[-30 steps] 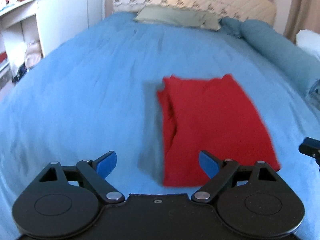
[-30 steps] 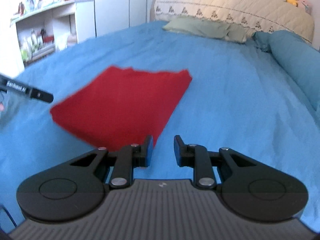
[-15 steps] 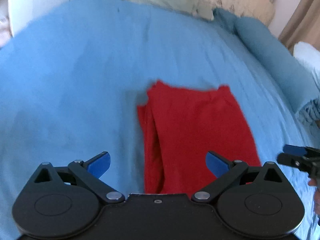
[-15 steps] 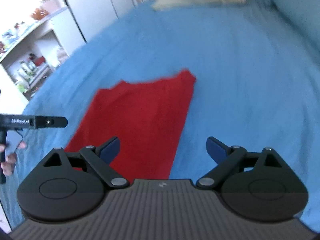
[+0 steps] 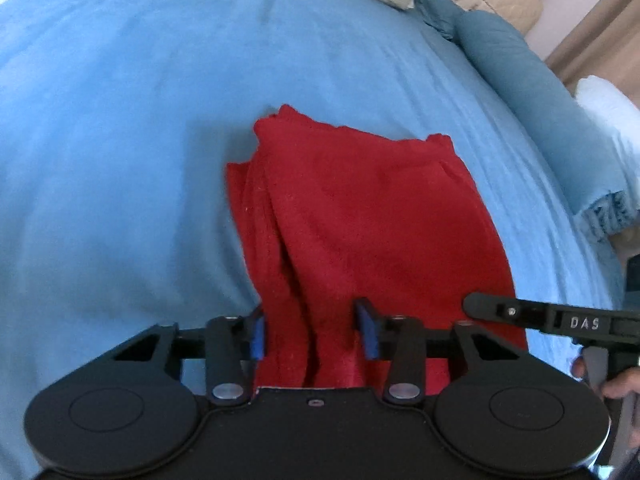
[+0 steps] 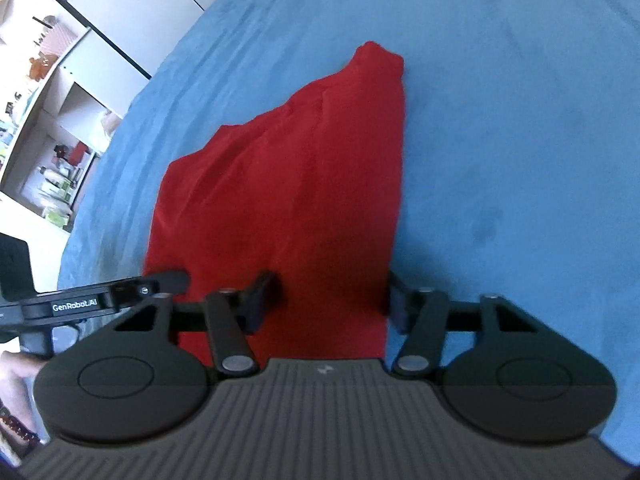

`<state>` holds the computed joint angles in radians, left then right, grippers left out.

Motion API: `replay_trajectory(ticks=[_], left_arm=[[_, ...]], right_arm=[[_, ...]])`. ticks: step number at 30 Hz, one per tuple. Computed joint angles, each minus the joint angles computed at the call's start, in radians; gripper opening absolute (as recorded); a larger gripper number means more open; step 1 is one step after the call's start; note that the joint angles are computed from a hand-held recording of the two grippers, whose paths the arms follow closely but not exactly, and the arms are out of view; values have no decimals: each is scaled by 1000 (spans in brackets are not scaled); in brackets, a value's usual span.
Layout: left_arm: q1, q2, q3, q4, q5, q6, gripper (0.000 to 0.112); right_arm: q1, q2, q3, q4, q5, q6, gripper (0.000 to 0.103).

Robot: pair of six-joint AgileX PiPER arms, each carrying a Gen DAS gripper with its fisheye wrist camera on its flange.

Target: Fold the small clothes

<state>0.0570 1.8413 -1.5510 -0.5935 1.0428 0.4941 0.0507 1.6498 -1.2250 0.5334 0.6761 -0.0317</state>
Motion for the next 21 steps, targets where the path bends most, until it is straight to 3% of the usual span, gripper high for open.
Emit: replay_trajectory(ticks=[3,9,14,16,21], left_arm=[[-17,-29,-1,23,-9,-14,29],[-53,-192,38,57,35,-58,28],[-78,-429,174,9,75,-94,28],[-133,-537,255,35,46,-132,28],[-427,-738,473,250,-141,-405,28]], right_arm=[[12,-28,-23,-54,22,23,42],[38,-188,-21,-160,94,90,39],[-11,-399,3,-177,266,61,39],[-46,-510,44,-180,324,8,39],[-167,-787,180,-182,438,-93,39]])
